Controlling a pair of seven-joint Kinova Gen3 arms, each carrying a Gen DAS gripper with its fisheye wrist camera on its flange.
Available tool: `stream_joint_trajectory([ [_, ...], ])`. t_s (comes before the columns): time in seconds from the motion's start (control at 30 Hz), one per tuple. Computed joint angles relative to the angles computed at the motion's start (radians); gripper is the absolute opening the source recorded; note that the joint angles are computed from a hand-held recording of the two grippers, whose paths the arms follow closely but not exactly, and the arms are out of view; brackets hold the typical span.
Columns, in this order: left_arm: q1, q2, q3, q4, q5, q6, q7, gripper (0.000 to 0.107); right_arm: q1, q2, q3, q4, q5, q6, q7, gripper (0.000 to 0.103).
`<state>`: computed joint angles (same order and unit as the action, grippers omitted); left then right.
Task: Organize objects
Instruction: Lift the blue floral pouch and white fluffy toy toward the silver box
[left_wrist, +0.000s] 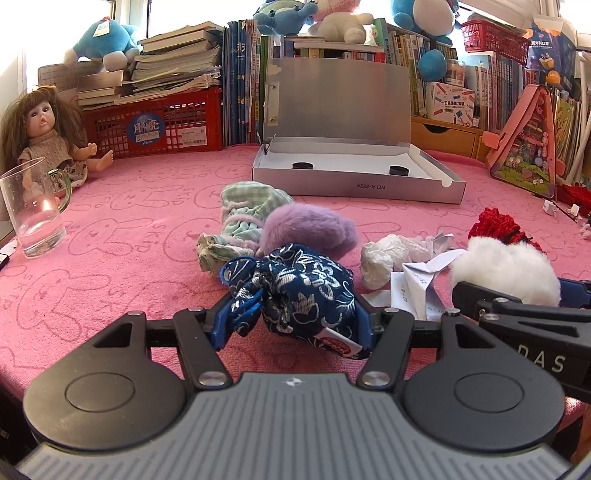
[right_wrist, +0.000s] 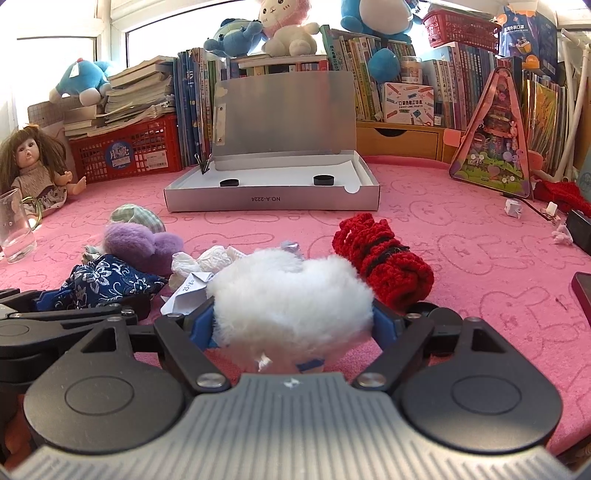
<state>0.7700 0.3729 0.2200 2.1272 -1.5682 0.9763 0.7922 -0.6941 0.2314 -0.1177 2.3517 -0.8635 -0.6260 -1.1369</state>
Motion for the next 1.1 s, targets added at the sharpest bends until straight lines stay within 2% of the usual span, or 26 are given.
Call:
stream_joint_trajectory([
  [0.27,0.021,-0.009,0.009,-0.008,0.006,0.036,-0.01,0.067,0.015,-0.019,-0.008,0.013,0.014,-0.01,-0.032,0.083],
  [0.4,0.057,0.02,0.007,-0.041,0.038,0.094,-0.049,0.067,0.013,-0.018,-0.007,0.013,-0.013,-0.013,-0.027,0.083],
  [1.1,0.093,0.026,0.003,-0.041,0.024,0.128,-0.067,0.067,0.029,-0.033,-0.018,0.044,0.019,-0.031,-0.097,0.083],
])
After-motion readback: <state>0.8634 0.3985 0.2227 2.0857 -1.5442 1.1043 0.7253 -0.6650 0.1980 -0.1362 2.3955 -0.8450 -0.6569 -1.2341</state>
